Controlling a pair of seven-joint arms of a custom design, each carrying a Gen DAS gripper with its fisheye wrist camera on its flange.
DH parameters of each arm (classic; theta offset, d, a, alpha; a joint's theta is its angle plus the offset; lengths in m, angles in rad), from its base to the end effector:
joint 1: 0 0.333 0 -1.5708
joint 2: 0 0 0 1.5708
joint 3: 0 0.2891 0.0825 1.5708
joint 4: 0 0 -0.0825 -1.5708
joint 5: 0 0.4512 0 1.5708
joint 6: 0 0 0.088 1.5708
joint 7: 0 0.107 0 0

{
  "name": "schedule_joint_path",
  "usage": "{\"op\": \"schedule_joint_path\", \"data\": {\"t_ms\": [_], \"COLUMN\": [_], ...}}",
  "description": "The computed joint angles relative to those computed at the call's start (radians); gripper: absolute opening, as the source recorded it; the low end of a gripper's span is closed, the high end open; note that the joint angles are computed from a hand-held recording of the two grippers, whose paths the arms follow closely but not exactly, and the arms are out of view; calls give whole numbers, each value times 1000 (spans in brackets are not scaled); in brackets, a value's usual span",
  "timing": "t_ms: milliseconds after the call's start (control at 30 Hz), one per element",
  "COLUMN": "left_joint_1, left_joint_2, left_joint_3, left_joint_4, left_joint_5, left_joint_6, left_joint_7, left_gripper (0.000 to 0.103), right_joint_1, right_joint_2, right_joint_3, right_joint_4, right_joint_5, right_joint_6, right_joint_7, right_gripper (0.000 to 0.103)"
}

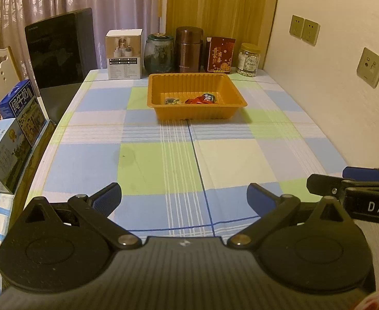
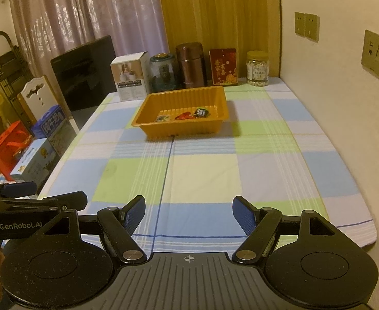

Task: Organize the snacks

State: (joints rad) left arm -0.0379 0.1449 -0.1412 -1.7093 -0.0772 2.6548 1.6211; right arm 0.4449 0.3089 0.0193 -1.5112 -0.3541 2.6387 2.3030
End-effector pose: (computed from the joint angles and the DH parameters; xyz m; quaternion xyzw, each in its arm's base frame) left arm 0.7073 -0.1203 0.5497 -0.5943 0.7024 -0.3186 0.2280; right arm 0.6782 0.3473 0.5417 -0.6323 0.6541 -0.2074 0.3597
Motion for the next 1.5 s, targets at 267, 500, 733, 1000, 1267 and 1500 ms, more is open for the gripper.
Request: {"op": "schedule_joint_path", "data": {"t_ms": [267,500,733,1000,1267,1500], "left_joint_1": [-2,-3,-4,-2,-4,-4], "left_joint_2": [-1,3,4,2,0,0], "left_joint_3": [0,0,1,0,-1,0], "left_joint_4": [-2,3,5,5,4,4], "left_joint_5": [2,8,11,9,8,9], "left_joint_6": [2,1,2,5,5,5], "left_joint_7": [-6,-9,-16,-13,-11,-11], "left_gripper": [103,103,103,103,103,103], "right_joint_1": [0,0,0,0,-1,0], "right_joint_2": [1,1,1,1,1,1], "right_joint_3": [-1,-2,-2,-2,-2,-2], "right_joint_4": [1,1,1,1,1,0], "right_joint_5": [-2,-4,-5,-4,-3,-5], "right_joint_6": [2,1,1,1,1,2], "right_joint_7": [3,4,6,5,3,6], "right_gripper": [74,74,74,74,74,75]}}
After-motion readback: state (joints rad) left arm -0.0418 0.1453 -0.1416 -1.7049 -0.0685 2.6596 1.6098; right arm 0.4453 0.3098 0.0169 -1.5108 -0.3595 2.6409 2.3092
